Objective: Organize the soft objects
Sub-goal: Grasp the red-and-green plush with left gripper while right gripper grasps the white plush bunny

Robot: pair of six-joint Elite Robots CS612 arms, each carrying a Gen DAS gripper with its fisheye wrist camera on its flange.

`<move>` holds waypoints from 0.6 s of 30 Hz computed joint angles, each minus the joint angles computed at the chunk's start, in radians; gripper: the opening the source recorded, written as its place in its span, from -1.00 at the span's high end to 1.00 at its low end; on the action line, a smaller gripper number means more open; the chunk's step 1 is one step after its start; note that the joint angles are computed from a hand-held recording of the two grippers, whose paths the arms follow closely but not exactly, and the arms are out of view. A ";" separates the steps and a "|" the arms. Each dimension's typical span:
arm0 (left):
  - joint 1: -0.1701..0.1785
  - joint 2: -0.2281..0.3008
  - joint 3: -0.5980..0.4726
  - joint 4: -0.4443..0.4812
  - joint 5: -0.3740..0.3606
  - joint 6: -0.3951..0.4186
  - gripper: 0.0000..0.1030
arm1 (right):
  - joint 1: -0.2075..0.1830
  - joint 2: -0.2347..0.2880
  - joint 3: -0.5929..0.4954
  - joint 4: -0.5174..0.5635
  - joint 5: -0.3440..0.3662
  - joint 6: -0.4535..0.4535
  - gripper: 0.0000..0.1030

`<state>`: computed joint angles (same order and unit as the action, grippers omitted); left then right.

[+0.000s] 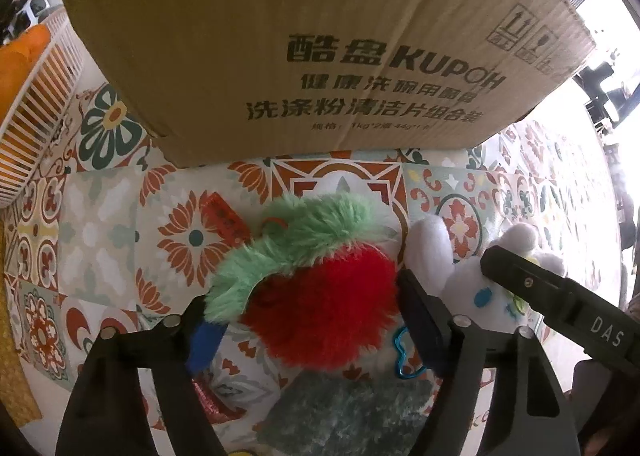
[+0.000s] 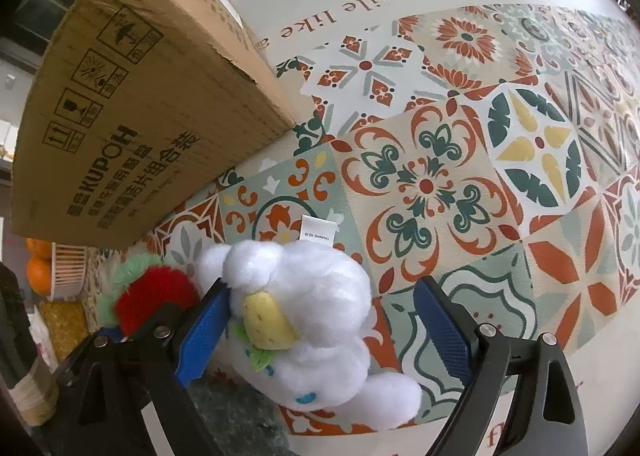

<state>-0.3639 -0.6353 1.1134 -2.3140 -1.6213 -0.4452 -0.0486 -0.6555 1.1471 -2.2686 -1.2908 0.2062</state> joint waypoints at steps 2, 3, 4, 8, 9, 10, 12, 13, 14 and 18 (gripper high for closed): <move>0.003 0.003 -0.003 0.005 -0.009 -0.004 -0.28 | -0.001 0.001 0.001 -0.002 0.001 -0.006 -0.67; 0.003 0.004 -0.002 0.006 -0.011 -0.004 -0.23 | -0.001 0.002 0.001 -0.002 0.004 -0.009 -0.63; 0.003 0.003 0.001 0.005 -0.011 -0.004 -0.15 | -0.002 0.002 0.002 -0.004 0.009 -0.012 -0.56; 0.006 -0.004 0.020 -0.017 -0.026 -0.006 0.05 | 0.000 0.004 0.006 -0.019 0.044 -0.021 -0.28; 0.007 -0.006 0.026 -0.025 -0.028 -0.007 0.07 | 0.001 0.003 0.008 -0.024 0.048 -0.024 -0.27; 0.006 -0.009 0.033 -0.031 -0.026 -0.006 0.11 | 0.004 0.000 0.010 -0.026 0.044 -0.027 -0.25; 0.004 -0.022 0.055 -0.050 -0.019 -0.002 0.16 | 0.007 -0.005 0.019 -0.036 0.039 -0.036 -0.22; 0.002 -0.027 0.064 -0.058 -0.017 0.000 0.18 | 0.007 -0.009 0.025 -0.042 0.040 -0.040 -0.21; 0.001 -0.033 0.072 -0.065 -0.015 0.000 0.20 | 0.006 -0.012 0.031 -0.048 0.042 -0.044 -0.20; -0.005 -0.055 0.107 -0.101 0.000 -0.004 0.23 | 0.003 -0.031 0.066 -0.083 0.049 -0.055 -0.17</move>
